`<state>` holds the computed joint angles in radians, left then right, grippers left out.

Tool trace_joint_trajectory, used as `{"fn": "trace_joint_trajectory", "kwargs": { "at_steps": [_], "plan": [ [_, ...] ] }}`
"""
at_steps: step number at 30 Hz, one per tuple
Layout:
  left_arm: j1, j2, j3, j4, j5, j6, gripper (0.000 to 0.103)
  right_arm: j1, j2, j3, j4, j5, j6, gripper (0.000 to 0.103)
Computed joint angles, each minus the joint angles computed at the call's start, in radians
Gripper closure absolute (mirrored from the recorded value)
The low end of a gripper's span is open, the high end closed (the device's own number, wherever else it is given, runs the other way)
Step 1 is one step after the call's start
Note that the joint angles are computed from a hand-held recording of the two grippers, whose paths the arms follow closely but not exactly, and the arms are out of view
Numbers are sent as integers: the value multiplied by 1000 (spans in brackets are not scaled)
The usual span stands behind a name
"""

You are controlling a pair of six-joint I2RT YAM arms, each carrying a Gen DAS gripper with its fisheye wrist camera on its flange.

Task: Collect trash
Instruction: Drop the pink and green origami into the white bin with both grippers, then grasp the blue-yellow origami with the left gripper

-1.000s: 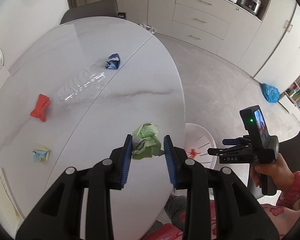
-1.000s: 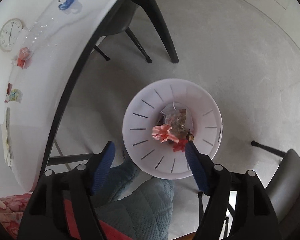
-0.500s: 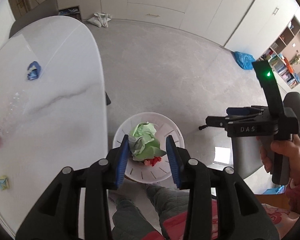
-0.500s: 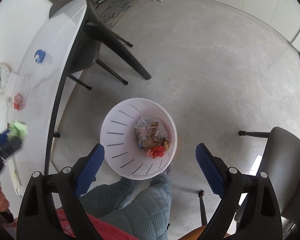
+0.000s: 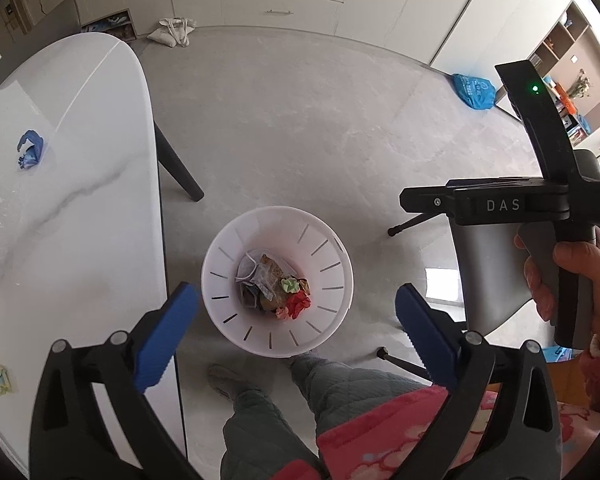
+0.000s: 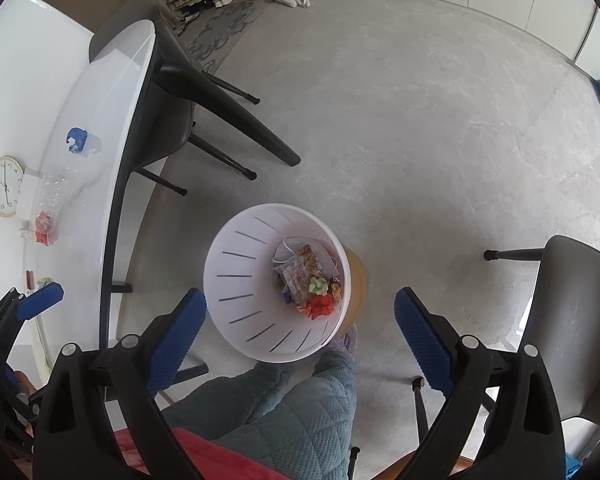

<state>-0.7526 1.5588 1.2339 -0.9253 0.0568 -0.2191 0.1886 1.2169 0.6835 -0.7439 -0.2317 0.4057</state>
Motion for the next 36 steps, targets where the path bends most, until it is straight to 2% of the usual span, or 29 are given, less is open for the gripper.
{"fn": "trace_joint_trajectory", "kwargs": {
  "at_steps": [11, 16, 19, 23, 26, 29, 32, 36],
  "plan": [
    [30, -56, -36, -2, -25, -16, 8, 90, 31, 42, 0, 25, 49, 8],
    [117, -145, -74, -20, -93, -67, 8, 222, 70, 130, -27, 85, 94, 6],
    [243, -212, -97, -47, -118, -109, 8, 312, 115, 214, -30, 120, 111, 4],
    [536, -300, -108, -97, -105, -138, 8, 423, 236, 363, -10, 126, 117, 3],
    [780, -323, -121, -98, -92, -117, 8, 493, 345, 484, -1, 126, 116, 3],
    [983, -268, -115, -87, -68, -91, 8, 557, 452, 616, -5, 130, 105, 3],
    [1115, -201, -120, -43, -63, -88, 8, 610, 533, 730, -21, 133, 95, 3],
    [1205, -98, -113, 12, -38, -94, 21, 661, 619, 856, -51, 133, 93, 3]
  ]
}}
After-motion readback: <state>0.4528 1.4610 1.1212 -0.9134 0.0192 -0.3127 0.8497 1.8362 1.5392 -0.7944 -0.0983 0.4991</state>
